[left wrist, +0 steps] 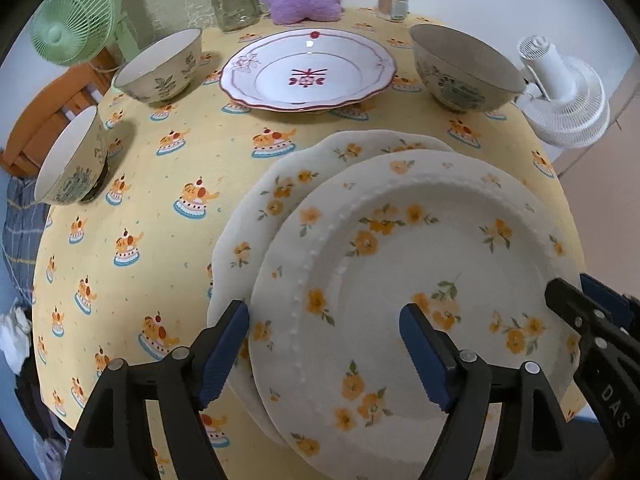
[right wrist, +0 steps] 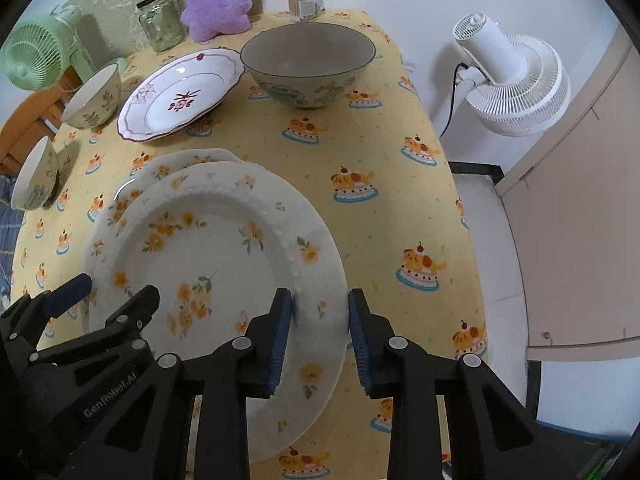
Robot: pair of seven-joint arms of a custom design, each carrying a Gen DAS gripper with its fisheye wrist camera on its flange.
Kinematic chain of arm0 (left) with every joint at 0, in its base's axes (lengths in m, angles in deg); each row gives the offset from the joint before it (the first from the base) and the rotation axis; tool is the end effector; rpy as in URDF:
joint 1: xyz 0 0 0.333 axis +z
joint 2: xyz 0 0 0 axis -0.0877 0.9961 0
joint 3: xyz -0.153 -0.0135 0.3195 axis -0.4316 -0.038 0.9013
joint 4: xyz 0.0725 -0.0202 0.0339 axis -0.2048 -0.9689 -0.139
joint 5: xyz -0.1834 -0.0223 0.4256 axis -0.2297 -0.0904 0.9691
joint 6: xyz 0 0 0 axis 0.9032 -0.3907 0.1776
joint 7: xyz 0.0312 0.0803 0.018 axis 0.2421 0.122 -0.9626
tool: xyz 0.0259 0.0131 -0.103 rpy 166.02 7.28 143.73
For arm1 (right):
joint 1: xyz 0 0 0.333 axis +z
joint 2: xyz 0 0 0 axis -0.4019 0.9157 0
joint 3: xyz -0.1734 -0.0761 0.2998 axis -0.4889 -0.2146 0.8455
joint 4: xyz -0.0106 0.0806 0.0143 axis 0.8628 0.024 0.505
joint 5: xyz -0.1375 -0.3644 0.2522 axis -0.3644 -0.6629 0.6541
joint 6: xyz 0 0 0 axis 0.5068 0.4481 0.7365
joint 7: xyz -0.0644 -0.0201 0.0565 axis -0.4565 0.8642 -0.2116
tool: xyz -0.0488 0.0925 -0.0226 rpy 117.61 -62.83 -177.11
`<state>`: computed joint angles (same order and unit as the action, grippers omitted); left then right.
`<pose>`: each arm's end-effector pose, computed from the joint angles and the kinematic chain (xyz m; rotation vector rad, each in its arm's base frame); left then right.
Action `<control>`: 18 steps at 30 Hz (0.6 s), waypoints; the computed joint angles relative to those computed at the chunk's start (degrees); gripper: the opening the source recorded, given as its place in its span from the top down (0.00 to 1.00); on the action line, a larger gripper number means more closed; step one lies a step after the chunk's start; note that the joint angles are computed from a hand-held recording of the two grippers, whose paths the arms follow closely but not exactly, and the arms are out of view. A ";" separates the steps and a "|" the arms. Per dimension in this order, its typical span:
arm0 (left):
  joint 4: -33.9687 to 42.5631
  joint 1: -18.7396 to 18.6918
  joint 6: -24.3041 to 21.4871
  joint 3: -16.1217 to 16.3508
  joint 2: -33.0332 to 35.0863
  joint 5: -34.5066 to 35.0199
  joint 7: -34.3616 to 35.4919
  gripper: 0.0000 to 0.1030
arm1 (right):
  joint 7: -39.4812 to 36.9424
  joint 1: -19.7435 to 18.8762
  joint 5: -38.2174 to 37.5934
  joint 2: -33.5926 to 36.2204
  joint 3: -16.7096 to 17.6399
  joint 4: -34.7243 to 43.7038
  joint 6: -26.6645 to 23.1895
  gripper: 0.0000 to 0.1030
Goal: Organize plates and bowls
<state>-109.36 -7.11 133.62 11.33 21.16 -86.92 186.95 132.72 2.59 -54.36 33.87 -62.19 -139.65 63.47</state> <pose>0.6059 -0.1036 0.4812 -1.5607 2.4749 -0.3931 0.5410 0.3606 0.4991 -1.6133 2.4536 -0.4189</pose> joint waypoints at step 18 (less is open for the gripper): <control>0.47 0.53 1.17 0.27 0.21 -0.61 -1.14 0.19 | -4.44 -0.20 -0.86 3.99 -0.80 4.03 -0.39 0.67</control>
